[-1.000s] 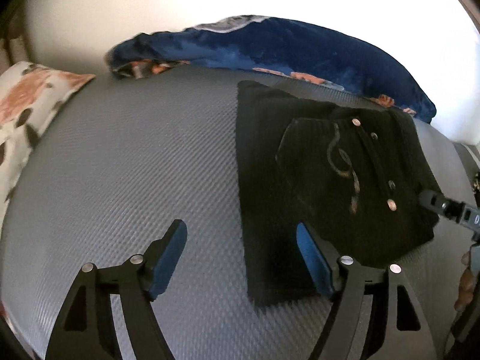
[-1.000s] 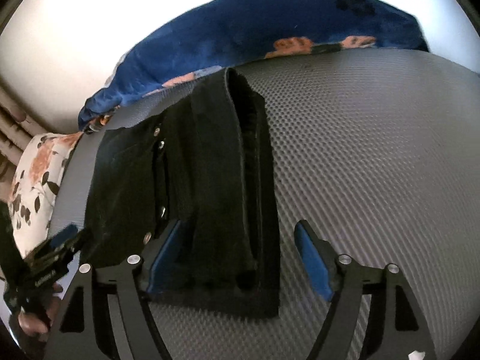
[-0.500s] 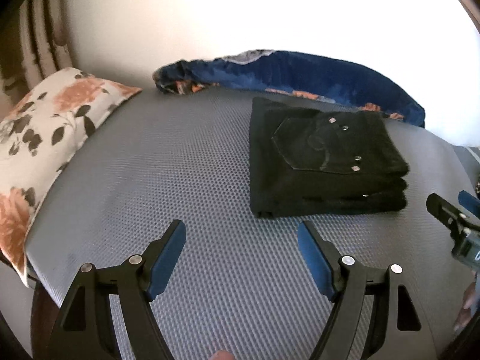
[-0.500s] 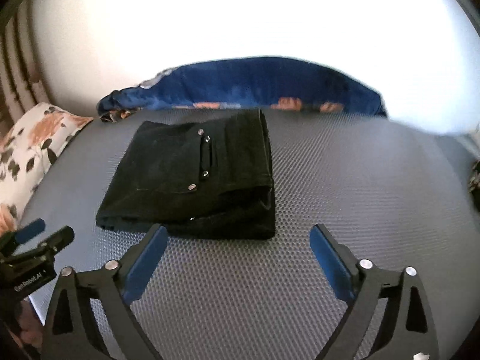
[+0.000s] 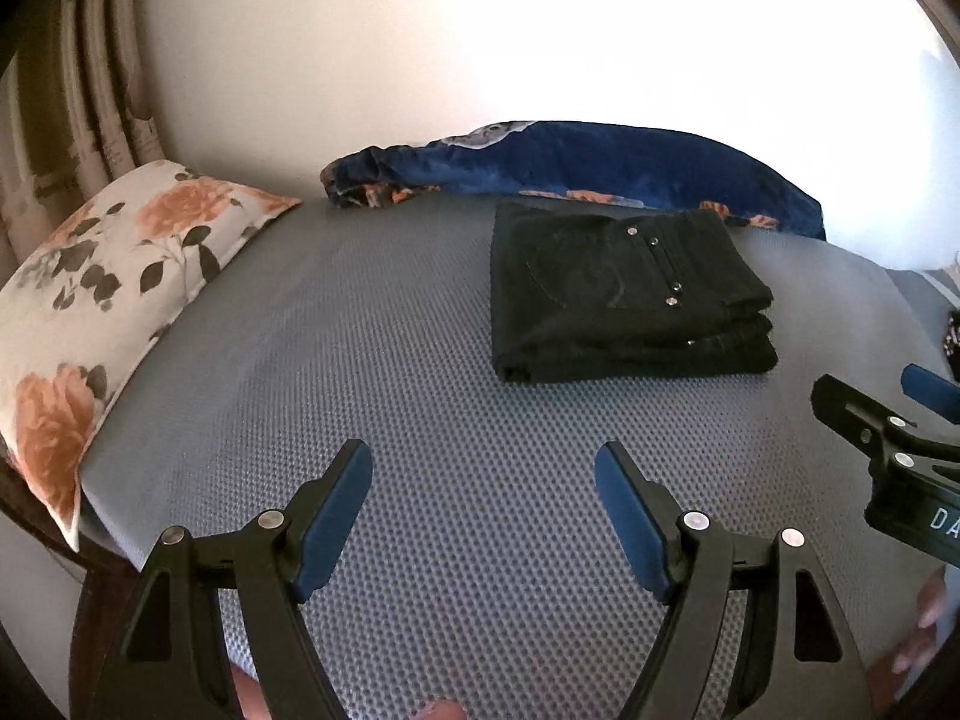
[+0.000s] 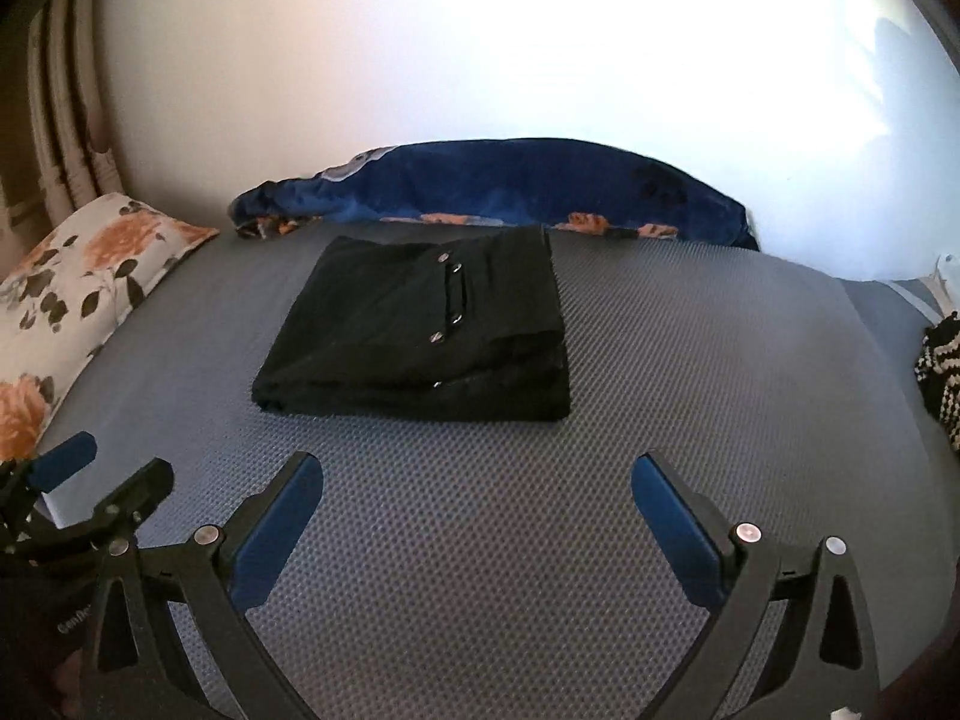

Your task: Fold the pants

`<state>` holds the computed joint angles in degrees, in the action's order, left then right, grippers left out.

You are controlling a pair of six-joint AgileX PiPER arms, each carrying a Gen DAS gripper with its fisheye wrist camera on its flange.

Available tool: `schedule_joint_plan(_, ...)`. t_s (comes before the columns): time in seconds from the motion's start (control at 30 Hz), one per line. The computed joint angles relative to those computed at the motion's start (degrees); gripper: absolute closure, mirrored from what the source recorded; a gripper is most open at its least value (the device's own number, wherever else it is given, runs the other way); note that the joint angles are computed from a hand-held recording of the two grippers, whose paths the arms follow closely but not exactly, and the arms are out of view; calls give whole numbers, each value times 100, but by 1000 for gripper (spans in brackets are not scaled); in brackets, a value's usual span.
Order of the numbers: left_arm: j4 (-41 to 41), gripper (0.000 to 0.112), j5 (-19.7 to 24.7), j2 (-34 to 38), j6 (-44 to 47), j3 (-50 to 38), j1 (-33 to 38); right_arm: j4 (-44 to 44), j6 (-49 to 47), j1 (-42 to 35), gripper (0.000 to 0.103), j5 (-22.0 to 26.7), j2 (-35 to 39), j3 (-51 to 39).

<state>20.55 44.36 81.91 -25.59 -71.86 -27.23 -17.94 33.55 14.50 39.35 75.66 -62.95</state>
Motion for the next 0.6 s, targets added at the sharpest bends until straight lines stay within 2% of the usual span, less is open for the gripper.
schedule_joint_plan(0.1, 118, 35, 19, -97, -165, 102, -42, 117, -57, 77, 1, -26, -79, 88)
schedule_joint_plan(0.27, 240, 35, 6, -195, -331, 223, -98, -303, 355, 381, 1, 65, -124, 171)
schedule_joint_plan(0.6, 328, 35, -4, -230, -434, 304, -144, -316, 397, 441, 1, 72, -110, 217)
